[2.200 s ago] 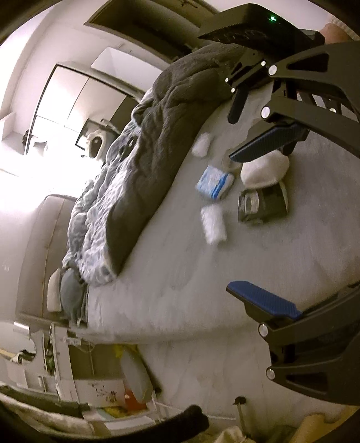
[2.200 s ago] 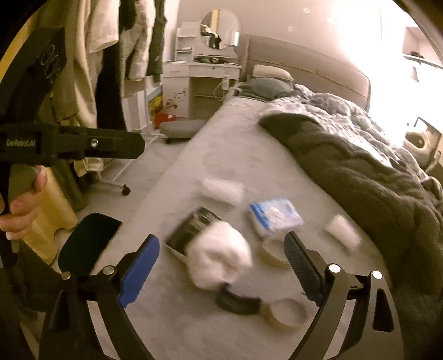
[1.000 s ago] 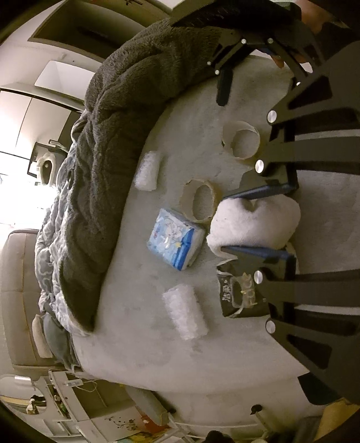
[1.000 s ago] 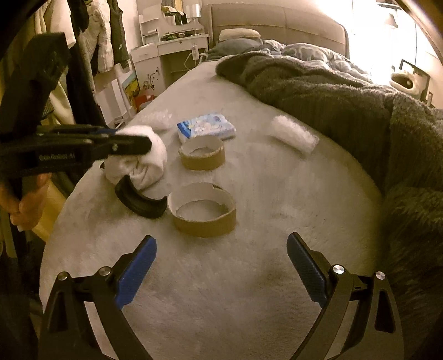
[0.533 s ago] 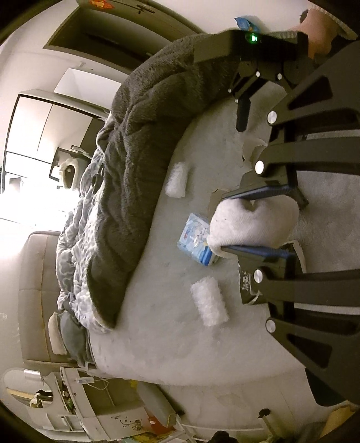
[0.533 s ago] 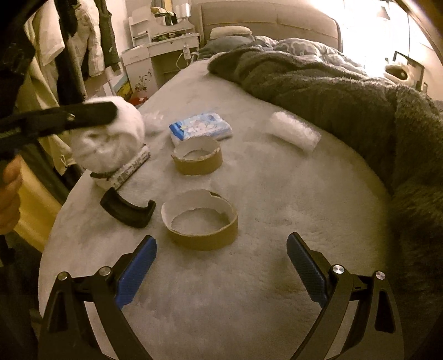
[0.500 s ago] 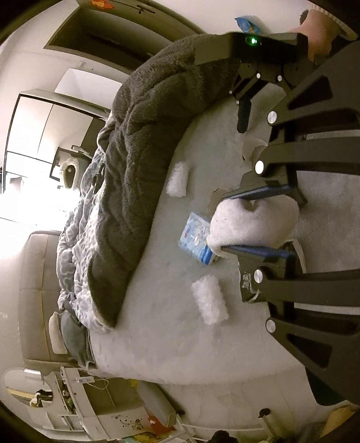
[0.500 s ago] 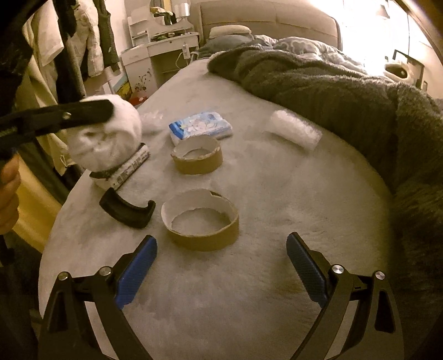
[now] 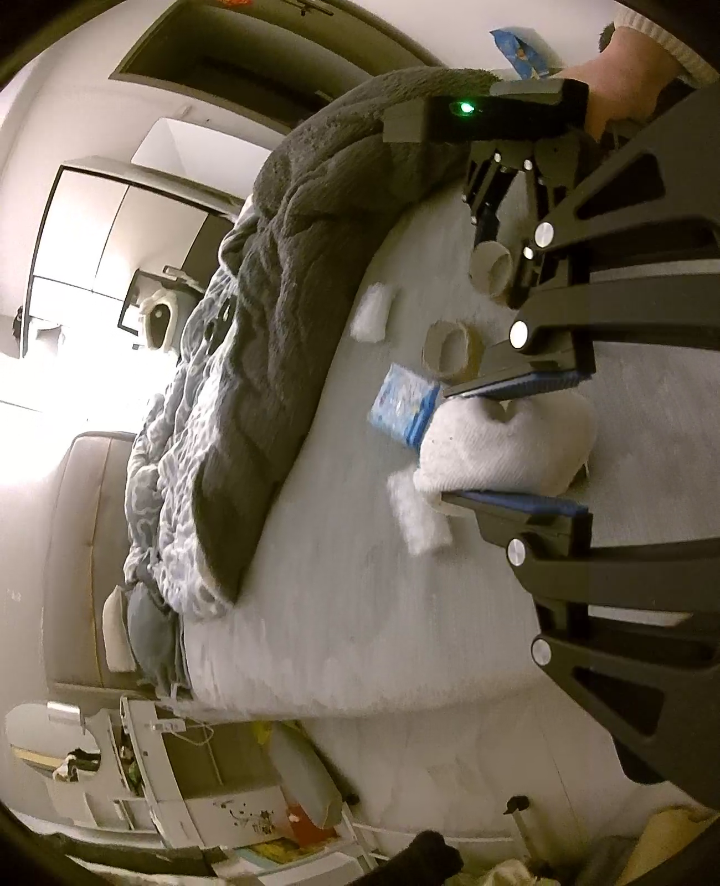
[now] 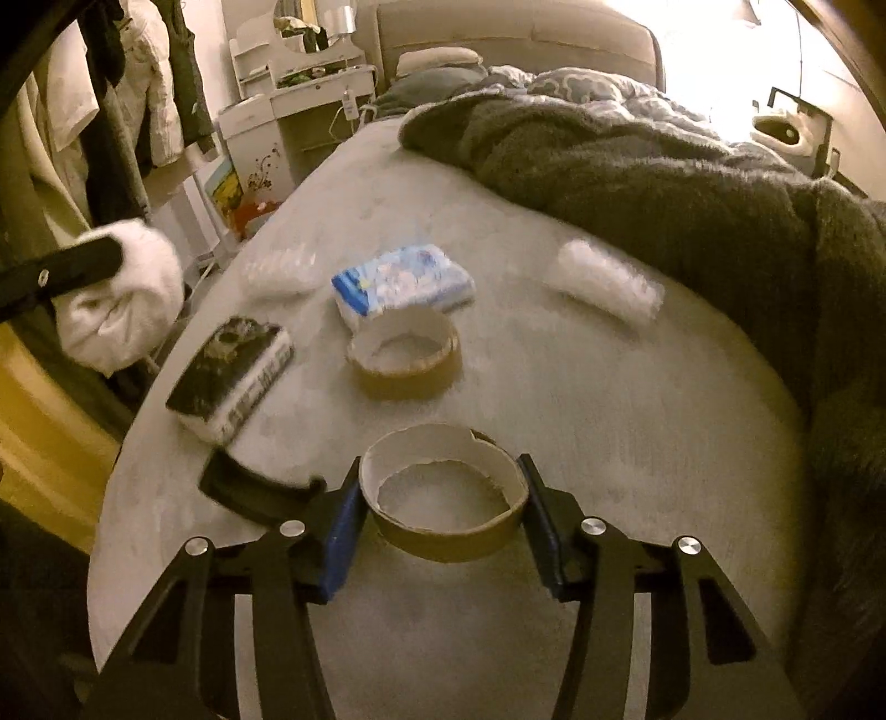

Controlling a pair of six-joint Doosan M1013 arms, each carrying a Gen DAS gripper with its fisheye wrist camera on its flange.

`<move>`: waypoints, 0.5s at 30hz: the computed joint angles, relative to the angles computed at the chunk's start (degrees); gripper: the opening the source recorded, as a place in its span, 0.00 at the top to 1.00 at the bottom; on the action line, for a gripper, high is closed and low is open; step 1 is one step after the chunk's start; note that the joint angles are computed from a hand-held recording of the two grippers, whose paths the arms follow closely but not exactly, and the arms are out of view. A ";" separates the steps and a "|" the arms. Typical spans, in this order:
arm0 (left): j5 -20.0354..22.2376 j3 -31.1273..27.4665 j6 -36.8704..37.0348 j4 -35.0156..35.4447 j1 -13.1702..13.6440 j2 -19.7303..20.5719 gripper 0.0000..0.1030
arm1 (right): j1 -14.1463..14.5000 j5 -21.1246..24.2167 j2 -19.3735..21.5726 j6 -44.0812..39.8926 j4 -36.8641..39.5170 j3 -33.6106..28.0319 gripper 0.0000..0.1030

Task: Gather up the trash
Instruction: 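Carry the tissue and tape roll over the bin and release both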

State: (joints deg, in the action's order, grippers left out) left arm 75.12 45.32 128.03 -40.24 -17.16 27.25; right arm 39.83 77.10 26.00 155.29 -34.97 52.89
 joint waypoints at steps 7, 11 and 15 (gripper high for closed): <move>0.20 -0.72 -0.35 -0.06 1.86 0.35 0.69 | 0.21 2.21 2.67 -1.00 -3.35 -5.45 0.49; 0.70 -0.89 -0.29 0.52 2.76 0.60 0.69 | 0.08 1.95 4.04 -1.58 -3.68 -7.94 0.49; 0.86 -0.25 0.20 1.84 3.55 0.54 0.69 | 0.10 1.92 6.74 -4.21 -3.55 -12.84 0.49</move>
State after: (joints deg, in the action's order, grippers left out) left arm 75.97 45.07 128.23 -38.39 -13.61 27.79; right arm 39.94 79.02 32.74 151.07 -38.52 40.05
